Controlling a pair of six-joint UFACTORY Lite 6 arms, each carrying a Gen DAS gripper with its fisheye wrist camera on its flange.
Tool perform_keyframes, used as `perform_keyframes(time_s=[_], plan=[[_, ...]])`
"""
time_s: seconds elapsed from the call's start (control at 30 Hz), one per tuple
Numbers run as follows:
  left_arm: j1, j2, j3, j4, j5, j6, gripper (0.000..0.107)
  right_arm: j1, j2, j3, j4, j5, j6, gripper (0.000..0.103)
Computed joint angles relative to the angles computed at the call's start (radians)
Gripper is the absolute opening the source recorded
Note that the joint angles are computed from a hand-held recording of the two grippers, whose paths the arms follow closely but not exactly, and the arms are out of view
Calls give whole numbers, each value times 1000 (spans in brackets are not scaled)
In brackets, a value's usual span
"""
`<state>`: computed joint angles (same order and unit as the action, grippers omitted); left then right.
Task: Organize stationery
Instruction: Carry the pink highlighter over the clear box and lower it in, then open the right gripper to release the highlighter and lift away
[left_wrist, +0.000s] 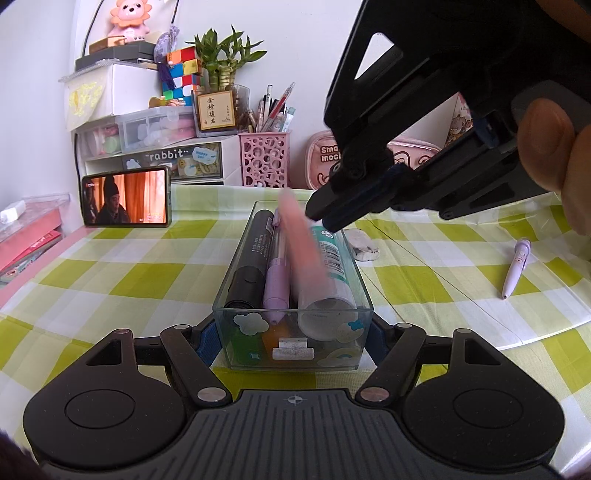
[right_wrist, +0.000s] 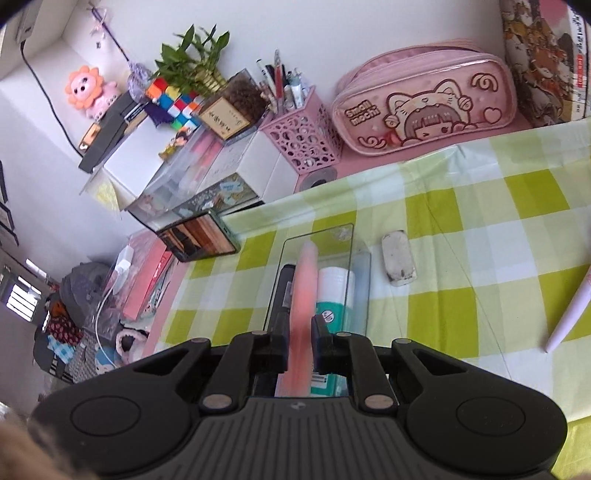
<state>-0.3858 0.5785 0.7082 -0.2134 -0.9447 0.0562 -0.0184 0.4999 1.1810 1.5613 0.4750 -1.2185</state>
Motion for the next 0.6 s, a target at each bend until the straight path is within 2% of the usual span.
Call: perform_keyframes(time_s=[0.17, 0.6], plan=[[0, 2, 1, 1, 0, 0, 73, 9, 27, 22, -90, 26, 40, 10], [0, 2, 1, 1, -1, 0, 73, -49, -26, -49, 12, 82, -108, 11]])
